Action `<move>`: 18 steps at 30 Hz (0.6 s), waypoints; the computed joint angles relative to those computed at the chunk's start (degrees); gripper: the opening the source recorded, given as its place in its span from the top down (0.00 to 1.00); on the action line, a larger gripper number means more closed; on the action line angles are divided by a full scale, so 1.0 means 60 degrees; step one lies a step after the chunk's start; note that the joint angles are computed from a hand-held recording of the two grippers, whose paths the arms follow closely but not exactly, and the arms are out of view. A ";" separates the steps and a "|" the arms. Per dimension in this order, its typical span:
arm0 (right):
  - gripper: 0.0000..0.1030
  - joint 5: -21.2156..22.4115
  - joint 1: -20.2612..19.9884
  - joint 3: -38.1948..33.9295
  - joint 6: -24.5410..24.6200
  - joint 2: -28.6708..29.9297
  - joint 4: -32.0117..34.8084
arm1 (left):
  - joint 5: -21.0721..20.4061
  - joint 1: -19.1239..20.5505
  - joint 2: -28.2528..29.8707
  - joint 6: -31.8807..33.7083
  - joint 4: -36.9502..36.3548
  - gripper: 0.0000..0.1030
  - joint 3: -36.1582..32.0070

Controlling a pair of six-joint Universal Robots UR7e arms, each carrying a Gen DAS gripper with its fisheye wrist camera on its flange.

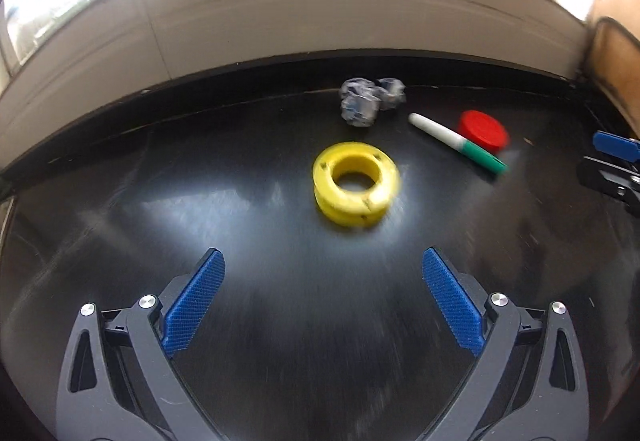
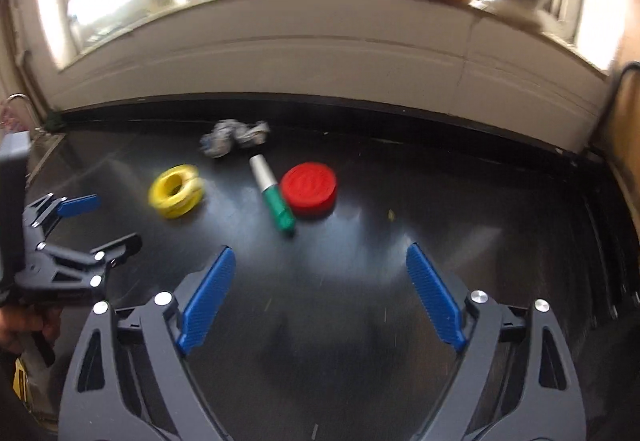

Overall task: Collect trash
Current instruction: 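Grasp the yellow tape roll with the left tool while the right tool grasps the red lid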

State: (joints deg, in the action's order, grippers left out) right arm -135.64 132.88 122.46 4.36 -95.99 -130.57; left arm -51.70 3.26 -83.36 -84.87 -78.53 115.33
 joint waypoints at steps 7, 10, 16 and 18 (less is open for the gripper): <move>0.25 0.0407 -0.1069 -0.0416 -0.1054 0.1441 -0.1199 | 0.0472 0.1019 0.0354 0.1133 -0.1347 0.07 0.0233; 0.28 0.0447 -0.1215 -0.0421 -0.1277 0.1721 -0.1478 | 0.0646 0.1185 0.0377 0.1625 -0.1927 0.07 0.0312; 0.46 0.0252 -0.1306 -0.0286 -0.1432 0.1918 -0.1785 | 0.0731 0.1204 0.0580 0.2131 -0.2100 0.34 0.0188; 0.52 0.0254 -0.1241 -0.0262 -0.1254 0.1897 -0.1681 | 0.0755 0.1131 0.0646 0.2084 -0.2063 0.47 0.0144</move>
State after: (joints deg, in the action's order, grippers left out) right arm -134.11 125.44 120.89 -3.16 -84.61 -140.66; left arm -47.16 10.04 -79.48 -72.36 -90.91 116.19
